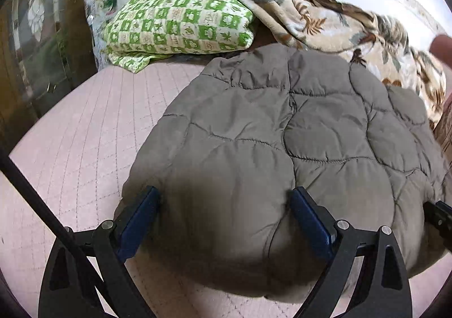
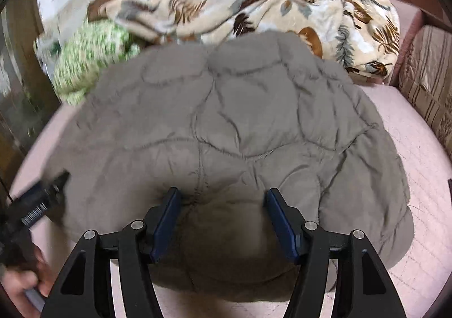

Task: Fold large clothes
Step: 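Lower the folded hem onto the jacket with both tools and press it flat, then open both tools and pull them back from the folded jacket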

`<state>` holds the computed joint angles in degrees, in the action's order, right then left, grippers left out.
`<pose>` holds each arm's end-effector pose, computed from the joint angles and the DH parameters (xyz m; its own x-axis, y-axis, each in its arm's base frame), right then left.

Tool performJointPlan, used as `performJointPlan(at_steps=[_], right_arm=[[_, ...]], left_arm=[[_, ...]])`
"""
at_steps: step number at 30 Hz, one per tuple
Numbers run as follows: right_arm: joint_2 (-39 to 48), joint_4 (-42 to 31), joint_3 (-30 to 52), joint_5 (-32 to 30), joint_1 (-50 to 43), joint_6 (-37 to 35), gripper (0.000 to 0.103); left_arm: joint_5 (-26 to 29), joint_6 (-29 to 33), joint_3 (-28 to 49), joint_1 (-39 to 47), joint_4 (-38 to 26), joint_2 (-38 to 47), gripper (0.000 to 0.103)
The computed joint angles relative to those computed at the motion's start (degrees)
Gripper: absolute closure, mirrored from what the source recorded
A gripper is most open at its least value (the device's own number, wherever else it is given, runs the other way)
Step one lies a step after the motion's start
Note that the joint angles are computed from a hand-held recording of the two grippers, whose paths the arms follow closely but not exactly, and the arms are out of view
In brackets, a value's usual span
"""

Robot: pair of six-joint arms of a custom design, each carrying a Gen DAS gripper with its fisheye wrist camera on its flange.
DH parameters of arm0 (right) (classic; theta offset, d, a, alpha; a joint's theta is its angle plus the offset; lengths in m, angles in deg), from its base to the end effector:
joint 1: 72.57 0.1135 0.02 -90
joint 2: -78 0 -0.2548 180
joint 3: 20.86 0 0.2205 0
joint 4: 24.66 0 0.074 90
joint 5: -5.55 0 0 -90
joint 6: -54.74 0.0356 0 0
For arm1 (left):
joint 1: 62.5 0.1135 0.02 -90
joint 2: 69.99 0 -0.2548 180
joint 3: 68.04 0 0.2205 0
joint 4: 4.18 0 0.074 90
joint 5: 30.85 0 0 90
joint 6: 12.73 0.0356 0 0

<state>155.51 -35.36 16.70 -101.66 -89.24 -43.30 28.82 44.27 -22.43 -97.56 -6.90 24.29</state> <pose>0.1969 -0.0480 0.1372 -0.7467 0.0841 -0.6598 -0.0102 0.9904 0.1379 0.2150 -0.1289 0.1202 -0.6660 -0.1069 -0.7383 -0.1489 0.9888 -0.0089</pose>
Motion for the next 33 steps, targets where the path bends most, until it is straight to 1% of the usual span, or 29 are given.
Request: performJointPlan(at_steps=[3, 7, 16, 22, 27, 29, 31, 33], right_arm=[[4.37, 1.90, 0.70, -0.35, -0.41, 0.26, 0.032], [4.98, 4.22, -0.14, 2.27, 1.31, 0.04, 0.030], [5.87, 6.38, -0.94, 3.24, 1.99, -0.36, 0.029], [5.88, 6.71, -1.21, 2.61, 1.61, -0.76, 0.028], [4.83, 4.73, -0.70, 1.21, 0.58, -1.12, 0.027], [2.77, 1.81, 0.08, -1.72, -1.46, -1.58, 0.027], [-2.24, -0.43, 0.60, -8.88, -7.34, -2.23, 0.027], [-5.22, -1.59, 1.89, -13.04, -12.57, -1.89, 0.027]], left_arm=[[-1.19, 1.34, 1.51, -0.24, -0.04, 1.93, 0.008], [-0.04, 2.43, 1.87, 0.81, 0.28, 1.88, 0.008], [-0.50, 2.77, 2.92, 0.62, -0.36, 2.55, 0.008], [-1.41, 3.00, 3.24, 0.27, -0.40, 2.96, 0.008], [-1.84, 3.22, 3.42, 0.14, -0.58, 3.03, 0.008], [-1.91, 3.72, 3.59, 0.29, -0.80, 2.78, 0.008], [-1.23, 4.35, 3.32, 0.92, -0.36, 1.51, 0.009], [0.02, 5.75, 2.74, 2.44, 0.87, -1.48, 0.010]])
